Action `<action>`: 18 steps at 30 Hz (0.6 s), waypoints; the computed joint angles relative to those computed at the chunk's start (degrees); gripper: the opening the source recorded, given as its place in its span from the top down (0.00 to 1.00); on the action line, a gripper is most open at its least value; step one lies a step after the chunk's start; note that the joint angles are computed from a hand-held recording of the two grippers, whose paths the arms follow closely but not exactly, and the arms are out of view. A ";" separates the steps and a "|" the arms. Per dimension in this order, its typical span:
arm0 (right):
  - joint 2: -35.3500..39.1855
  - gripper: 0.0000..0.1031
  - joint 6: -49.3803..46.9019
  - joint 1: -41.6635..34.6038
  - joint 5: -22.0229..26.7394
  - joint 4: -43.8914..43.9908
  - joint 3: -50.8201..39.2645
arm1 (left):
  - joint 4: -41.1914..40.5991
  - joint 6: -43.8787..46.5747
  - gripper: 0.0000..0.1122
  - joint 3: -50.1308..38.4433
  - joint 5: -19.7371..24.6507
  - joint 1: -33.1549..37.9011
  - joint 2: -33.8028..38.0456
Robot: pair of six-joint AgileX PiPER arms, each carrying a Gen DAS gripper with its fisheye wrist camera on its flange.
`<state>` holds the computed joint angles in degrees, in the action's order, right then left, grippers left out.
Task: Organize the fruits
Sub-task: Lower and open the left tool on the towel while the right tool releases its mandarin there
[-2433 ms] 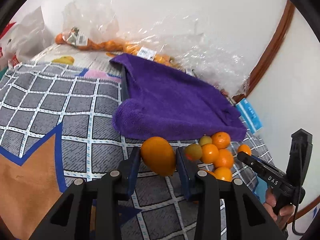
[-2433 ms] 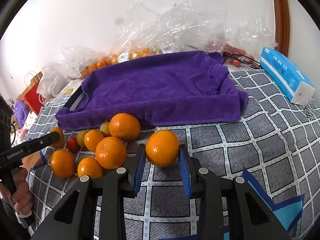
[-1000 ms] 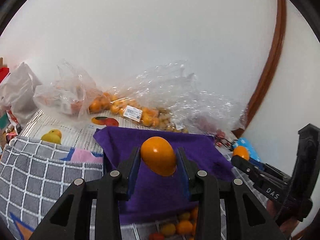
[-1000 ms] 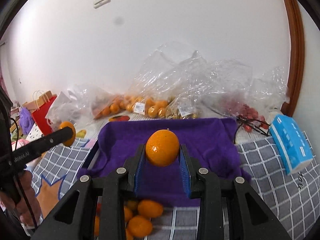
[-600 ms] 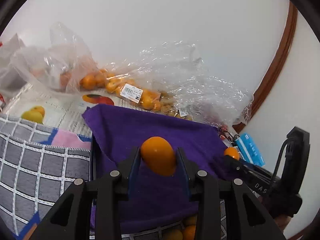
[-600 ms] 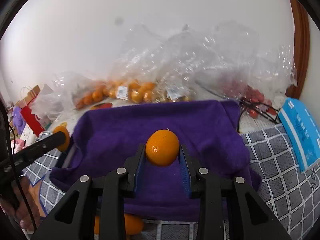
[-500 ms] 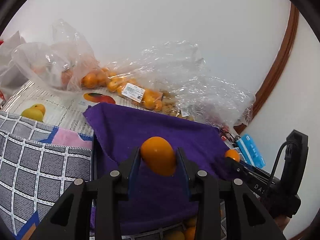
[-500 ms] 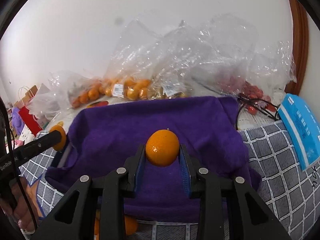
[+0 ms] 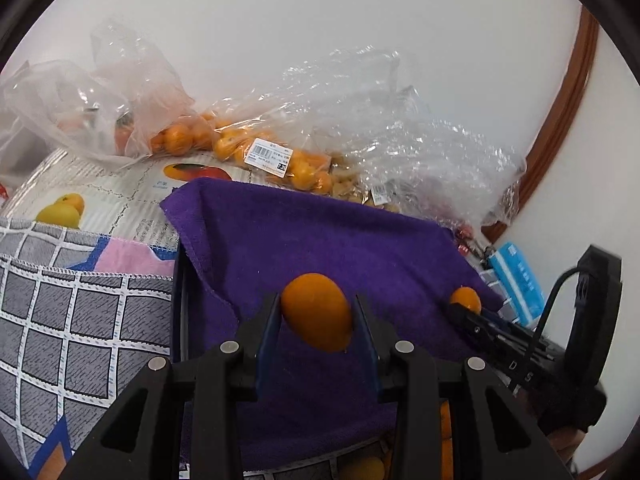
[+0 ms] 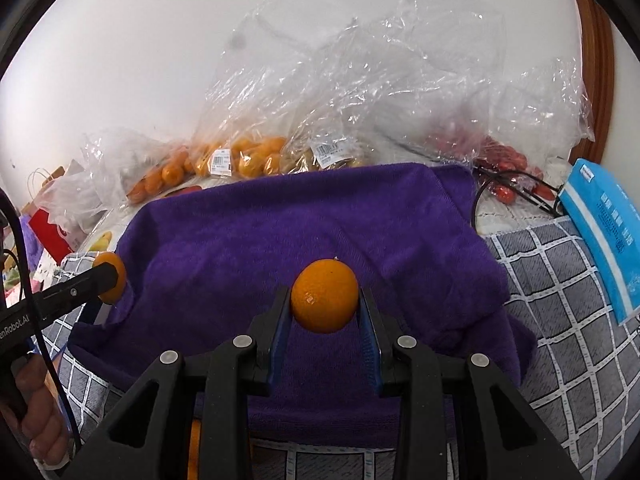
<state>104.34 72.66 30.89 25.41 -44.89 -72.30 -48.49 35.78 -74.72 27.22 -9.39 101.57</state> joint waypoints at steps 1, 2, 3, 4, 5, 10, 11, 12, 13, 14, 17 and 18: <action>0.21 0.68 -0.04 0.04 0.21 0.19 -0.13 | 1.40 -1.14 0.69 -0.31 -0.12 -0.31 0.16; 0.47 0.68 -0.27 0.07 0.42 0.53 -0.28 | 2.64 -2.08 0.69 -0.64 0.05 -0.58 0.45; 0.51 0.68 -0.41 0.03 0.34 0.67 -0.18 | 3.69 -3.02 0.69 -1.01 0.36 -0.75 0.71; 0.62 0.68 -0.57 0.06 0.38 0.88 -0.23 | 5.18 -4.42 0.69 -1.35 0.51 -1.01 0.95; 0.77 0.68 -0.80 0.07 0.40 1.18 -0.28 | 7.20 -6.23 0.69 -1.67 0.39 -1.37 1.20; 1.29 0.68 -1.49 0.22 0.99 1.96 -0.82 | 14.38 -12.97 0.69 -3.56 1.19 -2.31 2.66; 1.32 0.68 -1.31 0.35 1.38 1.73 -0.92 | 14.41 -13.16 0.69 -3.91 1.78 -2.21 2.98; 1.37 0.68 -1.31 0.35 1.59 1.76 -1.03 | 14.55 -13.19 0.69 -3.96 1.95 -2.20 3.01; 1.42 0.68 -1.33 0.30 1.66 1.97 -1.13 | 14.95 -13.38 0.69 -3.96 1.81 -2.40 2.97; 1.50 0.68 -1.61 0.22 1.73 2.51 -1.29 | 15.47 -13.69 0.69 -4.01 1.82 -2.56 3.01; 1.90 0.68 -2.22 0.15 2.41 3.35 -1.88 | 16.13 -13.90 0.69 -4.22 2.01 -2.78 3.17; 1.95 0.68 -2.03 0.21 2.71 3.17 -1.96 | 16.25 -13.95 0.69 -4.38 2.17 -2.82 3.29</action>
<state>106.29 70.62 31.10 28.12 -41.72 -74.26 -32.24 21.83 -79.10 29.38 -12.21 104.86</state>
